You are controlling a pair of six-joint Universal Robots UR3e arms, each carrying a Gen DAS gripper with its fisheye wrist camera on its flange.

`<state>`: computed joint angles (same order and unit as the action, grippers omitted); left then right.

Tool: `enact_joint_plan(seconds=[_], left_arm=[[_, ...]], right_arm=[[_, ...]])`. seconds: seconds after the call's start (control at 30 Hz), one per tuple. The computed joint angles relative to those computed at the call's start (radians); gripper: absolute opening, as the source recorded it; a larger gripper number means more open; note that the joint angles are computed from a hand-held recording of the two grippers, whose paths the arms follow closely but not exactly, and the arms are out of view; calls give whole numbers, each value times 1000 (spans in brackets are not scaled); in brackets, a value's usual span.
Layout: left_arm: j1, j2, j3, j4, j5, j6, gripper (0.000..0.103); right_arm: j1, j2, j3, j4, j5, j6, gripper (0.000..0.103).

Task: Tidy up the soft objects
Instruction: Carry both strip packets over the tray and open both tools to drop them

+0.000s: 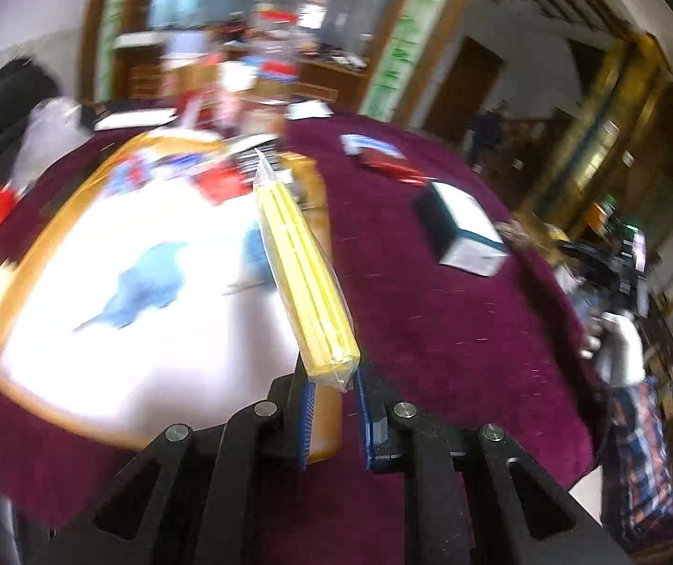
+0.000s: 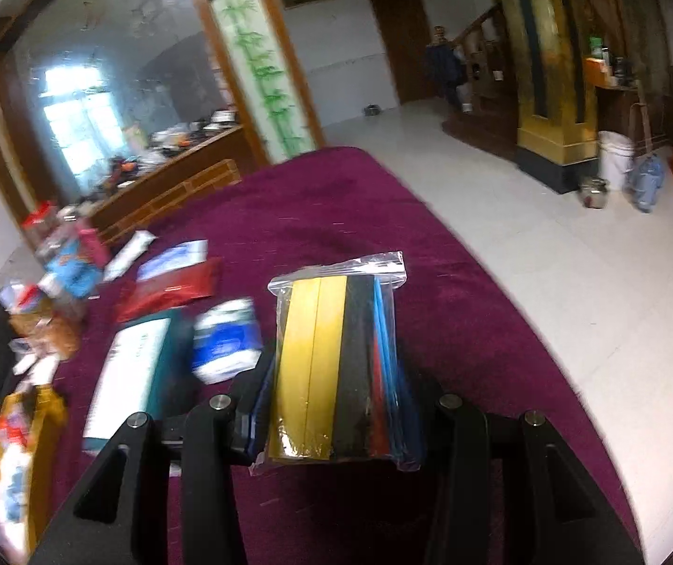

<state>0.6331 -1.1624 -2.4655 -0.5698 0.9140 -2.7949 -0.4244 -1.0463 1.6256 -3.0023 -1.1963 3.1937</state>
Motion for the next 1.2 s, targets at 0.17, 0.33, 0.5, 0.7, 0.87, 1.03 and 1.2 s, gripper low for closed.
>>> enact_joint_plan(seconds=[0.17,0.33,0.5,0.7,0.87,1.03,1.2], left_arm=[[150,-65,-8,-81,-33,58,15],[139,-171,21,-38,-52,18,18],[109,-218,86,-40,-13,-4,55],[220,-47,49,-222,-43,188,78],[400,69,43,-450,-124,362,78],[502,102,48,-531,-163,405,78],[536,109,44,-532,-191,422,79]], right_arm=[[122,-142,69,74,72,-69,43],[333,-131,-5,211,123,-132,43],[536,-17,-163,347,121,-160,43],[708,92,-339,471,49,-204,43],[783,205,-484,560,-20,-212,44],[798,291,-597,650,-51,-185,50],[774,229,-525,590,-26,-173,64]])
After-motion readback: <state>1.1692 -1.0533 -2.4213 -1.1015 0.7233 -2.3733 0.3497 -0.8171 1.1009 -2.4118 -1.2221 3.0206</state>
